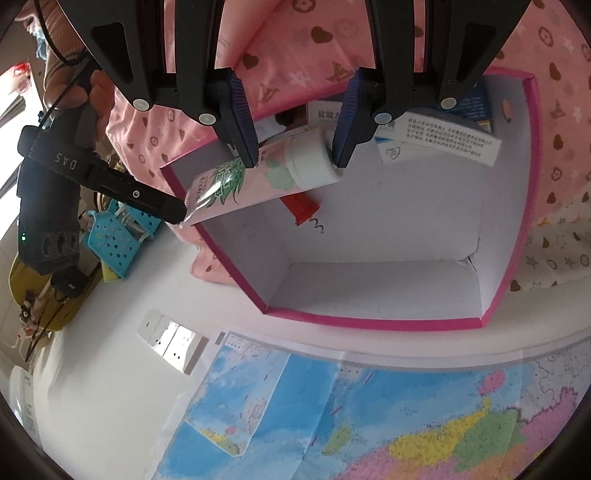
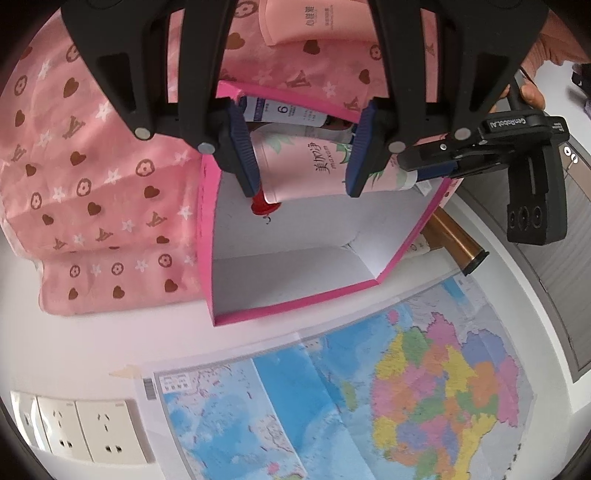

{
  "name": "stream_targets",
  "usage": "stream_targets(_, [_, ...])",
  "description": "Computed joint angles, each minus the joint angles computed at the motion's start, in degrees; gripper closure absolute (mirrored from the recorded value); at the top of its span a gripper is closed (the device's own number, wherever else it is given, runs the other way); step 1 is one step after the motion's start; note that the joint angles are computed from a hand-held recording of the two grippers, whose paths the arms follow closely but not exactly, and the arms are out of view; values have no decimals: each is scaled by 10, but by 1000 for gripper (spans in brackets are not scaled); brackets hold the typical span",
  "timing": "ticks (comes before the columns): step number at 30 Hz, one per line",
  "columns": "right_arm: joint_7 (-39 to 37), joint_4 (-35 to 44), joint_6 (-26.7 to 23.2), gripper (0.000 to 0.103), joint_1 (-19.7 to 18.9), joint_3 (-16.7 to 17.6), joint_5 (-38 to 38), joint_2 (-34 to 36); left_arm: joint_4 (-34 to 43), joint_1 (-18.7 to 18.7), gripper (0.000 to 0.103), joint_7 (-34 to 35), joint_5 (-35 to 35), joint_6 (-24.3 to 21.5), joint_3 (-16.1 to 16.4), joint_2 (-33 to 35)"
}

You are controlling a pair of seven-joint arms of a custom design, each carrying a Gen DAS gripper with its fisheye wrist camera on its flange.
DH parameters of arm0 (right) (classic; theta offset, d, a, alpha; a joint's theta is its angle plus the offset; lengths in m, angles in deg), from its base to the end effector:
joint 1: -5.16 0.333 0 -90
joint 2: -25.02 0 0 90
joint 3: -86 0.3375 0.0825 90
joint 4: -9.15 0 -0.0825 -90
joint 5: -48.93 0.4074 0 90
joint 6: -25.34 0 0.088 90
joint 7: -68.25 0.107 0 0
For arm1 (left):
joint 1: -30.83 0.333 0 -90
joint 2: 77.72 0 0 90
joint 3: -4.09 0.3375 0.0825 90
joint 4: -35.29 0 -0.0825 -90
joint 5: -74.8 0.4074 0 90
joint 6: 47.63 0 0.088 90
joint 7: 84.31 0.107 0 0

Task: Organize rigid objects
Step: 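Lower the pink-and-green tube into the magenta box and open the right gripper, then move the right gripper to the peach tube with the white cap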

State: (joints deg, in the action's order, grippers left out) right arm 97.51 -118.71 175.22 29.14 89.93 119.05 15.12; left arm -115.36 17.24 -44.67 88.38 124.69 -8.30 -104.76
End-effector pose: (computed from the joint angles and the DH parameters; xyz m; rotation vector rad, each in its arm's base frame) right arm 0.4918 0.2383 0.5042 -1.9243 0.9980 -0.0100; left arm 0.3894 -0.2159 0.5014 -2.0028 1.6649 -1.0943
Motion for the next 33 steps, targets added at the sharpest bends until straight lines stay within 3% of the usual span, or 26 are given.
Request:
stream_targets(5, [10,5,7,52,-2,1,4,9,9,-6,62,7,-8,-5,8,18])
stream_targets(13, [-3,-9,9,52,-3,-1,24,-2,-4,16,62,-13,21,-1,-22,-4])
stream_targets(20, [-33,-43,1,52,0,-9,49,-37,-40,30,62,-40,52,13,-53,-67])
stream_targets(29, [-62,-114,-27,51,8,-22,51,-107,-87,11,60,-74,61,16,-75,-146])
stream_targets(33, [-38,-142,-23,51,8,-15,18,-115,-102,-22,60,-79,52,5,-64,-146])
